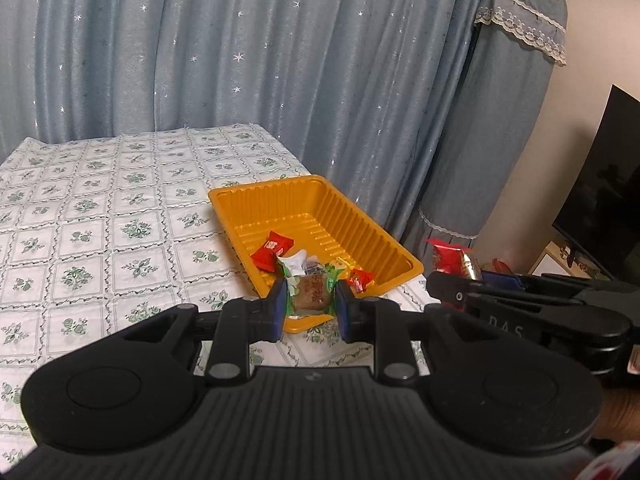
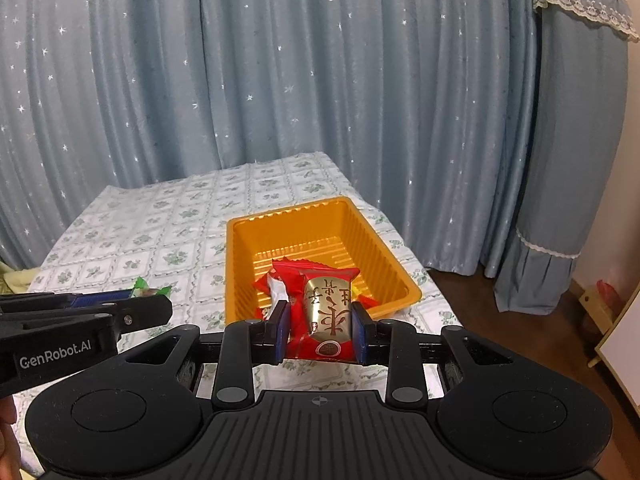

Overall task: Organize snacks
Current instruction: 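Carry the green candy and red candy with both tools over the tray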

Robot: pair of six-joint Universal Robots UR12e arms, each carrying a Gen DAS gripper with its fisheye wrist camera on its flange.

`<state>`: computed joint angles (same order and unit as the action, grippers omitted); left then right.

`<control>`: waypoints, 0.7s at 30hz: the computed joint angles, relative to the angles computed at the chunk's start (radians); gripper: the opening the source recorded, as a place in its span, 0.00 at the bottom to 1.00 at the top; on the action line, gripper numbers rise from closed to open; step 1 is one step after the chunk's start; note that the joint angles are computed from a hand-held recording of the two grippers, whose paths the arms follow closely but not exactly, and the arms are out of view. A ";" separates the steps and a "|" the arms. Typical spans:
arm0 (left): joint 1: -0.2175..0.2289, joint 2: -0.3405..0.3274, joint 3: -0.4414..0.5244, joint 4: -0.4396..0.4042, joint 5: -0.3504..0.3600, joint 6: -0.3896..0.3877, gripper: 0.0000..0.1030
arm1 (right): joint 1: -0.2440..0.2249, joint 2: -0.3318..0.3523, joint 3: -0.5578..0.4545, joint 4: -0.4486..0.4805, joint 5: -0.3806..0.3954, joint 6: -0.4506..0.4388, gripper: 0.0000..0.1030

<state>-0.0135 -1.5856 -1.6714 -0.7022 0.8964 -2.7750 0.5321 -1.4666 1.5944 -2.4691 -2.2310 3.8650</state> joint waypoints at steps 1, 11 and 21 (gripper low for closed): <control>-0.002 -0.003 0.003 0.001 0.001 -0.003 0.22 | -0.004 0.000 0.001 0.000 0.002 0.000 0.31; -0.028 -0.053 0.035 0.023 0.015 -0.021 0.22 | -0.054 -0.009 0.021 -0.028 0.039 -0.027 0.31; -0.063 -0.111 0.082 0.035 0.031 -0.025 0.22 | -0.108 0.009 0.009 -0.070 0.105 -0.090 0.31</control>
<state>-0.0766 -1.6965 -1.5893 -0.6675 0.9278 -2.7995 0.4244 -1.4571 1.6036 -2.5389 -2.1258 3.7746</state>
